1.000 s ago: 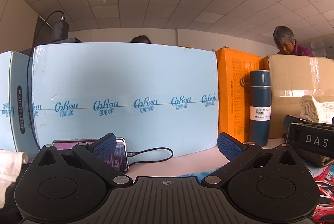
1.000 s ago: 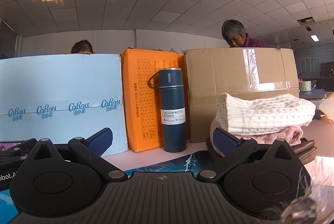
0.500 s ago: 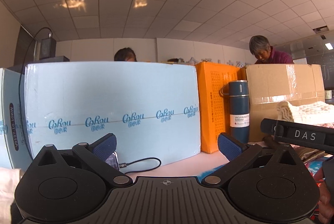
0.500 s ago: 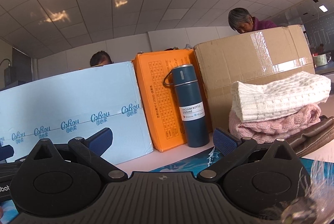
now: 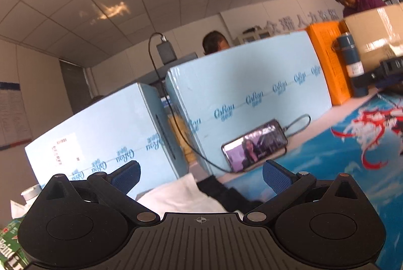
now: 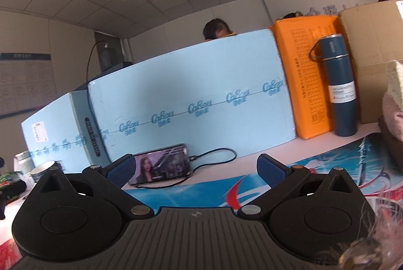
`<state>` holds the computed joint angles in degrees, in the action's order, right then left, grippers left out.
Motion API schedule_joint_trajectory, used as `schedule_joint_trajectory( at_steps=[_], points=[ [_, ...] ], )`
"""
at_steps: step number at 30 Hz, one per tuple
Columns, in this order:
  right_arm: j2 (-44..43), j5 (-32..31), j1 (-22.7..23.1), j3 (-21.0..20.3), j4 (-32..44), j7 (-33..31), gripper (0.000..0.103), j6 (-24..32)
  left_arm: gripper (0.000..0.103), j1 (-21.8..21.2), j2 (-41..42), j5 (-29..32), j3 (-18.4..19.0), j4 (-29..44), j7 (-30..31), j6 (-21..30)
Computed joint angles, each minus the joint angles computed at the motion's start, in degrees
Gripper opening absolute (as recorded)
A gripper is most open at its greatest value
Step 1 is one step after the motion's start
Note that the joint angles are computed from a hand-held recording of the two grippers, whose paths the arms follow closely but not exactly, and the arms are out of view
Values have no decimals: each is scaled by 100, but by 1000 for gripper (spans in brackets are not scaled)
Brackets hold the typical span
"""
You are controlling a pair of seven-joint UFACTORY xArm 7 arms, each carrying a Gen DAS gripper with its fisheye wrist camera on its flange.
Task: Fold clothes
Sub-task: 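Lower the left tool onto the white shirt and close on its fabric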
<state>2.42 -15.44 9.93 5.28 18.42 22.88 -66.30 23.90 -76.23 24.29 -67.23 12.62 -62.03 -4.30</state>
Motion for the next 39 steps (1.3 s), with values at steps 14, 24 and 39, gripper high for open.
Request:
schedule_joint_trajectory(
  at_steps=[14, 24, 39],
  points=[
    [857, -2180, 285, 656, 2176, 3431, 103, 2710, 83, 1565, 1844, 446, -430, 478, 1342, -627],
    [1314, -1871, 444, 914, 2767, 3311, 103, 3258, 29, 1416, 5170, 173, 1861, -147, 1547, -3414],
    [2733, -4190, -479, 2029, 4437, 5629, 103, 3270, 13, 636, 6549, 314, 3584, -444, 1771, -4973]
  ],
)
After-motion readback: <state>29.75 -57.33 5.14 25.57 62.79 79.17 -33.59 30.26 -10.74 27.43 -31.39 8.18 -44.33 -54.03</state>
